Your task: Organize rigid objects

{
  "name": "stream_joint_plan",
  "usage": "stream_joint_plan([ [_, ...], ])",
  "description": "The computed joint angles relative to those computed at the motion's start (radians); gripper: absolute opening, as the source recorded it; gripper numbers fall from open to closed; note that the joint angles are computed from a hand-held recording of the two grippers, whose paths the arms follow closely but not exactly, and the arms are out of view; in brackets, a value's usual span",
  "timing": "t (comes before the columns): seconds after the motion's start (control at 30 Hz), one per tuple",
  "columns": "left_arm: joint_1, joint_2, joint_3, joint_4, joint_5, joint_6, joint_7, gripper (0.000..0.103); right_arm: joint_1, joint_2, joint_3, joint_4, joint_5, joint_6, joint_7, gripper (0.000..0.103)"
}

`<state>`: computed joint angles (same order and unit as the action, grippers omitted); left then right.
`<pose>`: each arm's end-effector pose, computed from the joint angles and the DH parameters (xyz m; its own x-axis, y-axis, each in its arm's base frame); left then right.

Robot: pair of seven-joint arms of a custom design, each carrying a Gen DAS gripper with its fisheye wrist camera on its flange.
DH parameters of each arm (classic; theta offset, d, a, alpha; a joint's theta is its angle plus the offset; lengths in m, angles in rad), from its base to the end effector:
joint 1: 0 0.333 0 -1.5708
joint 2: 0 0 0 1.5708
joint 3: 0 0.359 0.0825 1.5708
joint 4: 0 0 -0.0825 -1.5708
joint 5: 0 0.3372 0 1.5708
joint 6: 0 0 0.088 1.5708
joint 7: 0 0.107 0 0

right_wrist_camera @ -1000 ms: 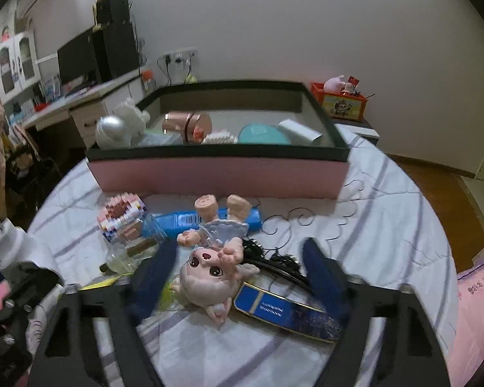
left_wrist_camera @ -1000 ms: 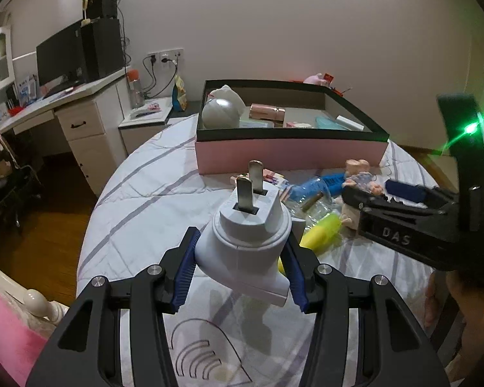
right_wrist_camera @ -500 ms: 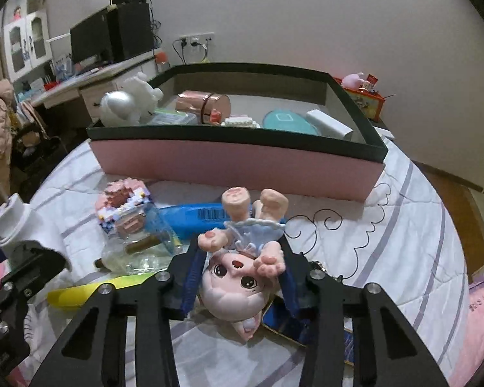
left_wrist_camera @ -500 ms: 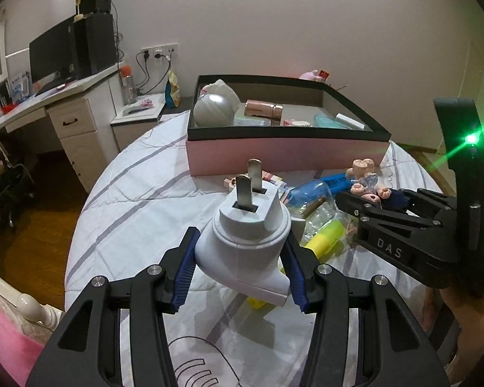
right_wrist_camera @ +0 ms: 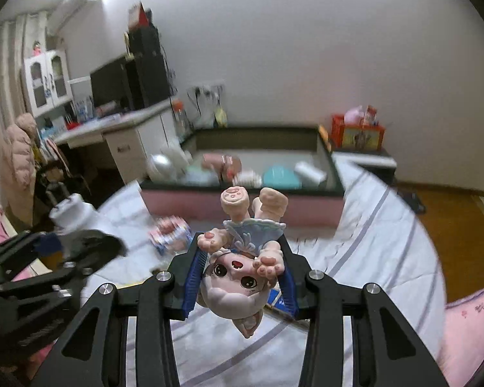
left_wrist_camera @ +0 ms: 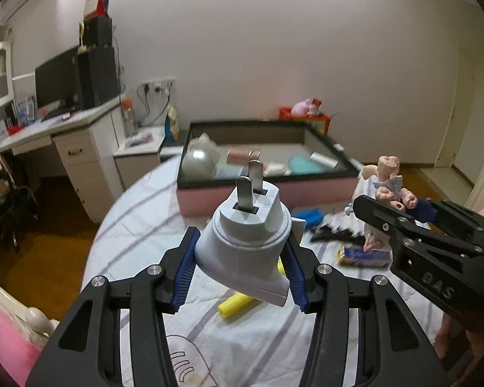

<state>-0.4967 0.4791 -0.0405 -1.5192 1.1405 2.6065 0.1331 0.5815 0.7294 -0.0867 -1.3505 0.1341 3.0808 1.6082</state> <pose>0.6017 -0.3734 0.5006 0.0587 -0.9981 0.0200 -0.5567 -0.0494 -0.8292 0.6729 0.3791 0.4709 0.4165 -0.9046 -0.0909 -0.5219 -0.1560 -0.8386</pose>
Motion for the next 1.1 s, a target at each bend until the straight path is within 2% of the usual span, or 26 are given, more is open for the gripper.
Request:
stream_joint_plan([
  [0.03, -0.009, -0.005, 0.004, 0.004, 0.014, -0.003, -0.014, 0.051, -0.008, -0.011, 0.009, -0.014, -0.037, 0.025, 0.017, 0.043],
  [0.17, -0.049, -0.041, 0.018, 0.0, 0.124, -0.034, -0.104, 0.051, 0.028, -0.092, -0.021, -0.118, 0.004, 0.116, -0.024, 0.043],
  [0.3, -0.068, -0.077, 0.001, -0.003, 0.235, -0.081, -0.179, 0.051, 0.063, -0.141, -0.049, -0.196, 0.04, 0.211, -0.061, 0.043],
  [0.4, -0.079, -0.097, -0.022, -0.006, 0.301, -0.142, -0.203, 0.051, 0.096, -0.164, -0.077, -0.227, 0.079, 0.256, -0.096, 0.043],
  [0.47, -0.082, -0.112, -0.037, -0.015, 0.339, -0.171, -0.224, 0.051, 0.17, -0.173, -0.157, -0.241, 0.148, 0.269, -0.139, 0.043],
  [0.6, -0.086, -0.138, -0.061, -0.036, 0.427, -0.217, -0.294, 0.05, 0.186, -0.19, -0.163, -0.262, 0.179, 0.319, -0.163, 0.043],
  [0.7, -0.101, -0.14, -0.081, -0.03, 0.46, -0.297, -0.281, 0.048, 0.218, -0.197, -0.188, -0.275, 0.225, 0.347, -0.204, 0.043],
  [0.73, -0.102, -0.144, -0.086, -0.033, 0.472, -0.309, -0.291, 0.047, 0.245, -0.196, -0.218, -0.274, 0.252, 0.345, -0.221, 0.043],
  [0.83, -0.07, -0.136, -0.096, -0.03, 0.478, -0.248, -0.321, 0.044, 0.255, -0.2, -0.217, -0.276, 0.297, 0.358, -0.254, 0.043],
  [0.87, -0.052, -0.119, -0.096, -0.02, 0.474, -0.205, -0.329, 0.043, 0.271, -0.191, -0.237, -0.265, 0.322, 0.351, -0.265, 0.043],
  [0.93, -0.018, -0.077, -0.097, 0.001, 0.378, -0.153, -0.273, 0.043, 0.32, -0.159, -0.308, -0.235, 0.379, 0.305, -0.286, 0.043],
  [0.97, -0.007, -0.062, -0.087, -0.007, 0.371, -0.114, -0.305, 0.044, 0.33, -0.133, -0.339, -0.215, 0.357, 0.278, -0.244, 0.043],
  [1.0, 0.006, -0.041, -0.084, -0.013, 0.325, -0.091, -0.306, 0.045, 0.33, -0.103, -0.351, -0.182, 0.4, 0.233, -0.272, 0.043],
  [1.07, 0.025, 0.003, -0.08, -0.022, 0.233, -0.041, -0.274, 0.046, 0.272, -0.07, -0.296, -0.157, 0.387, 0.182, -0.242, 0.043],
  [1.1, 0.033, 0.021, -0.074, -0.034, 0.211, -0.001, -0.286, 0.046, 0.265, -0.045, -0.298, -0.146, 0.371, 0.152, -0.216, 0.043],
])
